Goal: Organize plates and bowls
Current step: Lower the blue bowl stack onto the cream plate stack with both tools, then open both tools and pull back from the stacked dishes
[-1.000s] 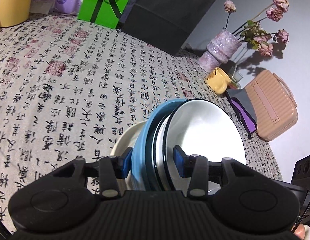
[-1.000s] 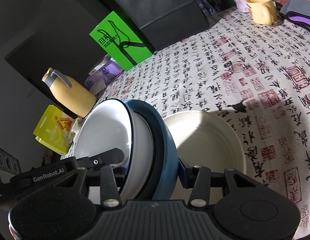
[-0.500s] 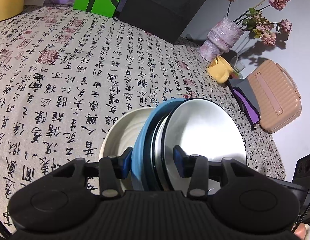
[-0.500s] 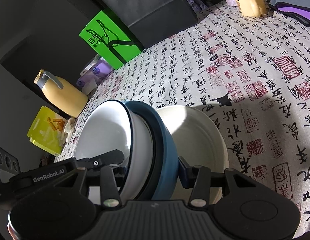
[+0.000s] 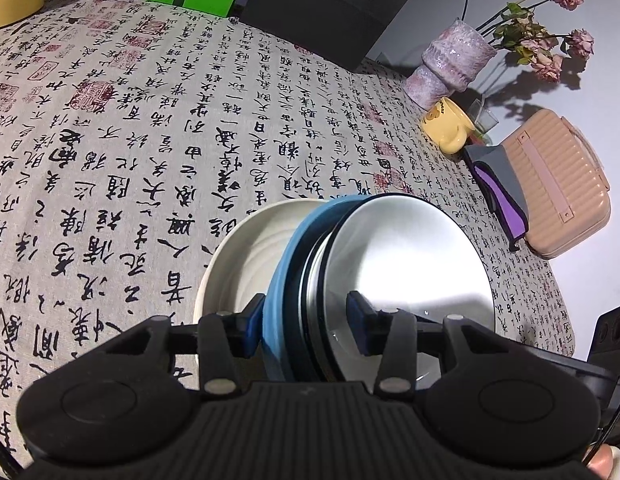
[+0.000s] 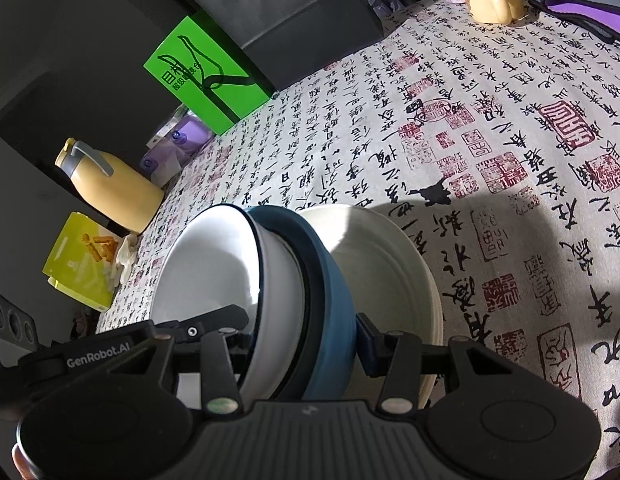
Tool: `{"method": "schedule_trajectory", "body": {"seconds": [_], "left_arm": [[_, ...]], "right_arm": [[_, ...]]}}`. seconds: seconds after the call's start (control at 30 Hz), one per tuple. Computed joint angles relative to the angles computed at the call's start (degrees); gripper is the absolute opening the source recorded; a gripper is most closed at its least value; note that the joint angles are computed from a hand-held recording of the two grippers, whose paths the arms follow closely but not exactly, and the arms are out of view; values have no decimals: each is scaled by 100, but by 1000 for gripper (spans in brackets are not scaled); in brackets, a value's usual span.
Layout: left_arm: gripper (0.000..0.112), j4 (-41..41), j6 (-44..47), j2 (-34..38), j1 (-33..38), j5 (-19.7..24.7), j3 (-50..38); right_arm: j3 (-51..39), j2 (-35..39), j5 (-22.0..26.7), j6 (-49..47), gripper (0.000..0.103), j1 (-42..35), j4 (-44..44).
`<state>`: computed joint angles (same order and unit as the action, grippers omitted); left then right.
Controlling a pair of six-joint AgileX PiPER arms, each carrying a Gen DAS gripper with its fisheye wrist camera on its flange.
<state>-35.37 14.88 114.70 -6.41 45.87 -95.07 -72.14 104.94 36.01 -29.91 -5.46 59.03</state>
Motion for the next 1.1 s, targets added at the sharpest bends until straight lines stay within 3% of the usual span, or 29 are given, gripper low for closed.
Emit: {"method": "schedule_trajectory", "body": {"seconds": [0.4, 0.5, 0.57, 0.6, 0.8, 0.87, 0.9, 1.1], "left_arm": [[45, -229, 222, -137, 87, -62, 190], [54, -333, 406, -322, 102, -275, 430], [58, -389, 490, -446, 121, -435, 605], [60, -401, 537, -510, 127, -511, 688], [87, -820, 1163, -975, 201, -1107, 1349], [96, -1108, 1483, -1142, 251, -1275, 1598], [102, -1328, 1696, -1235, 276, -1379, 1750], [103, -2537, 2949, -1904, 290, -2075, 2693]], "right_arm": [[71, 14, 90, -438, 52, -113, 397], [218, -114, 12, -703, 59, -142, 624], [373, -258, -138, -889, 73, -146, 804], [473, -337, -192, -1042, 75, -171, 924], [874, -657, -366, -1782, 88, -251, 1482], [1032, -783, -448, -2036, 101, -234, 1658], [1144, -869, -521, -2227, 103, -218, 1815], [1762, -1500, -1029, -3261, 103, -19, 2527]]}}
